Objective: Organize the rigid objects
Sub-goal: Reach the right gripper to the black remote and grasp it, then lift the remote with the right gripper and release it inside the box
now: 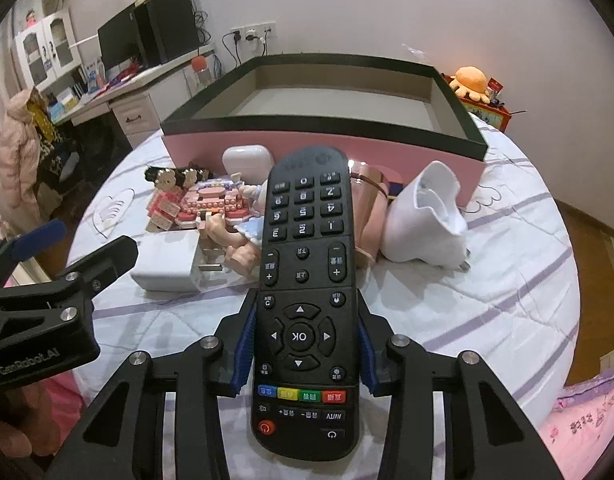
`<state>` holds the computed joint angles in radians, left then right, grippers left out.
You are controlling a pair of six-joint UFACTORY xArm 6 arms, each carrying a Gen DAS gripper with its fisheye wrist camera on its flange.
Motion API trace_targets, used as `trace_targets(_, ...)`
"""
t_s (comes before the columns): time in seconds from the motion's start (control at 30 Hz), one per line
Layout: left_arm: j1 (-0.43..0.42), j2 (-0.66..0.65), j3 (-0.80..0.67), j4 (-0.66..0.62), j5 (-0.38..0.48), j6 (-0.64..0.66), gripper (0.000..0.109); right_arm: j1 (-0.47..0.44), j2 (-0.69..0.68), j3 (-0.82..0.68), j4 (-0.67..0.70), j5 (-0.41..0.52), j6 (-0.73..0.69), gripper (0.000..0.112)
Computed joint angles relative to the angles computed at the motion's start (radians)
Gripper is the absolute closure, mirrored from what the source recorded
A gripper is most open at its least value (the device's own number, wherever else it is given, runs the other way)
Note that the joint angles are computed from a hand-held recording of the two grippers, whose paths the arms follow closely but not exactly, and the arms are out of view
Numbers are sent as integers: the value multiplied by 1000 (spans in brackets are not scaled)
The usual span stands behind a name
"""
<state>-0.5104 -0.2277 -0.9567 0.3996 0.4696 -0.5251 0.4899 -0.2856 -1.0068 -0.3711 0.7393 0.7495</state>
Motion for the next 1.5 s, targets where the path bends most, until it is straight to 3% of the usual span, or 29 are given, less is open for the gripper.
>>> trace_targets(0.5, -37, -19, -52, 6, 60, 14, 6, -9, -65, 8, 23, -23, 24, 74)
trace_targets(0.53, -40, -15, -62, 4, 63, 18, 6, -13, -67, 4, 26, -22, 24, 77)
trace_targets(0.6, -44, -2, -85, 0, 69, 27, 6, -18, -70, 0, 36, -19, 21, 96)
trace_targets(0.73, -43, 35, -131, -11, 78, 43, 6, -25, -38, -33, 45, 32, -4, 96)
trace_targets(1.03, -41, 81, -170, -37, 95, 71, 6, -56, 4, -41, 145, 5, -92, 95)
trace_targets(1.5, -20, 127, -254, -73, 102, 106, 6, -57, 23, -111, 146, -20, -103, 96)
